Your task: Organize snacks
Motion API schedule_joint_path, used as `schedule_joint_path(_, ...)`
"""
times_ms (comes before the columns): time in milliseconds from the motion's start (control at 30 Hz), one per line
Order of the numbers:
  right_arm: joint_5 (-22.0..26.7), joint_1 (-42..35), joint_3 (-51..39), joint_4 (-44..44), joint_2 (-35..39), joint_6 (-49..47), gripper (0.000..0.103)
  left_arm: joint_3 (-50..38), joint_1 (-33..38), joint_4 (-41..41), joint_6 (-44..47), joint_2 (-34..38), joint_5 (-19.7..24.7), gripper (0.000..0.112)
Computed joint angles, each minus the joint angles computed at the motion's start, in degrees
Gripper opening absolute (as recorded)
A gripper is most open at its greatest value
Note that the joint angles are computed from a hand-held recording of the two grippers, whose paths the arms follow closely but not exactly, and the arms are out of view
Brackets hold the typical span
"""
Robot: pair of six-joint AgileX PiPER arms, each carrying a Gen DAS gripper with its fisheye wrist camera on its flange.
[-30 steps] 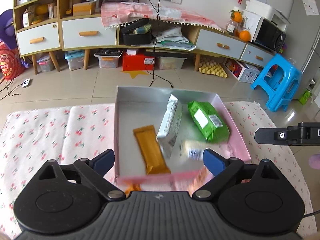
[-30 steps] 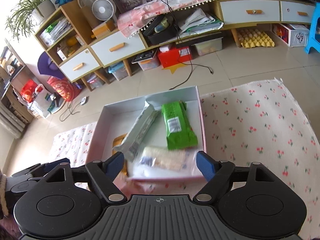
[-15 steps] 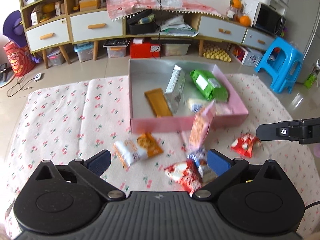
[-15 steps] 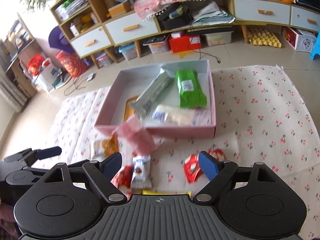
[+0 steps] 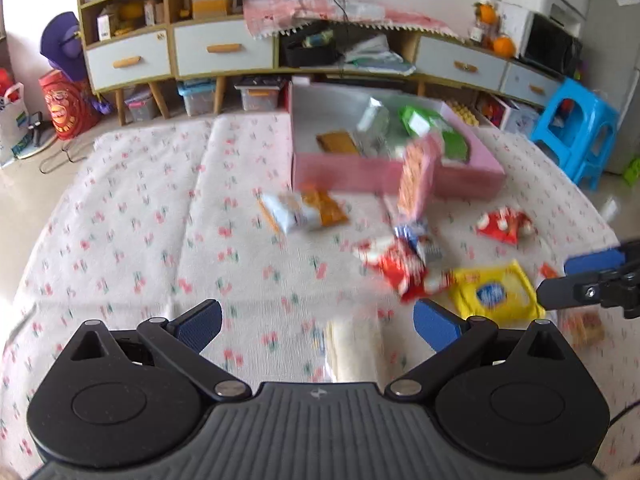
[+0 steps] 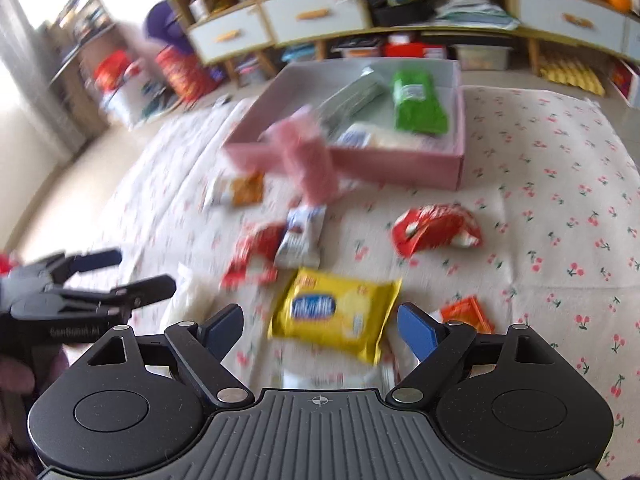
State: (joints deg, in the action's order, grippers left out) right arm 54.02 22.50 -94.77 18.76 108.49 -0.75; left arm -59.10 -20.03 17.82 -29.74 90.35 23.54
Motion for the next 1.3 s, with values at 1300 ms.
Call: schedule_joint_path(1300,-6.36,2.25,17.76,11.26,-7.09,-30.72,0.065,4.66,-3.54,18.81,-21.24,-0.67,5.33,0.088)
